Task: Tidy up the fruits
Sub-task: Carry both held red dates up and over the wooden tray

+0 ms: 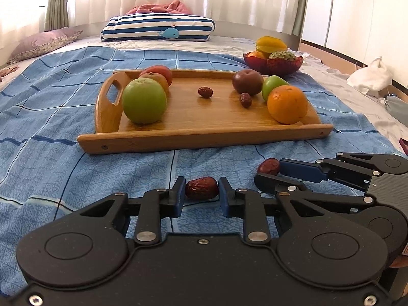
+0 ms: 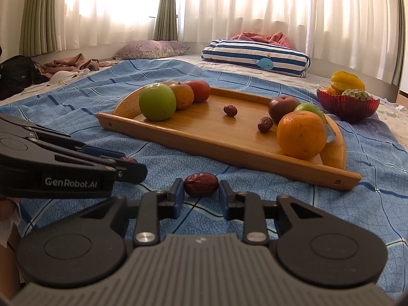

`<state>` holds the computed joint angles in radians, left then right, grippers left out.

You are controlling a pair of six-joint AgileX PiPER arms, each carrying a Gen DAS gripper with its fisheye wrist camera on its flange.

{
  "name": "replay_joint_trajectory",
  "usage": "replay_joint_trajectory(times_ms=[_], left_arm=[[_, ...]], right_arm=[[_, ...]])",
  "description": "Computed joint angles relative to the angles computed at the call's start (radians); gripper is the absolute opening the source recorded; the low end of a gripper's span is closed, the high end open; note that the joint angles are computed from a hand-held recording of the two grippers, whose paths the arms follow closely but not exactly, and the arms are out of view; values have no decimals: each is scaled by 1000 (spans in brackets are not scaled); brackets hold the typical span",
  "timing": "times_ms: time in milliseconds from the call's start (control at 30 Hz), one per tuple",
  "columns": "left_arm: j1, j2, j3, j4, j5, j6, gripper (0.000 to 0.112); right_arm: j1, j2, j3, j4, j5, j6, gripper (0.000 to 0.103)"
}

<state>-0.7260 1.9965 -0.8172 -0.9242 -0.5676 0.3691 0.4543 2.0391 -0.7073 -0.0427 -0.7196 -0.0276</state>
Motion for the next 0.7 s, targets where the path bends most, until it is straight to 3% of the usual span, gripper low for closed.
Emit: replay_joint_trajectory(times_ms=[367, 700], left_arm=[[-3, -8, -39, -96, 10, 138, 26], [20, -12, -69, -90, 24, 160, 26]], right_arm=[[4, -22, 23, 15, -20, 31, 35], [5, -31, 20, 28, -18, 56, 35]])
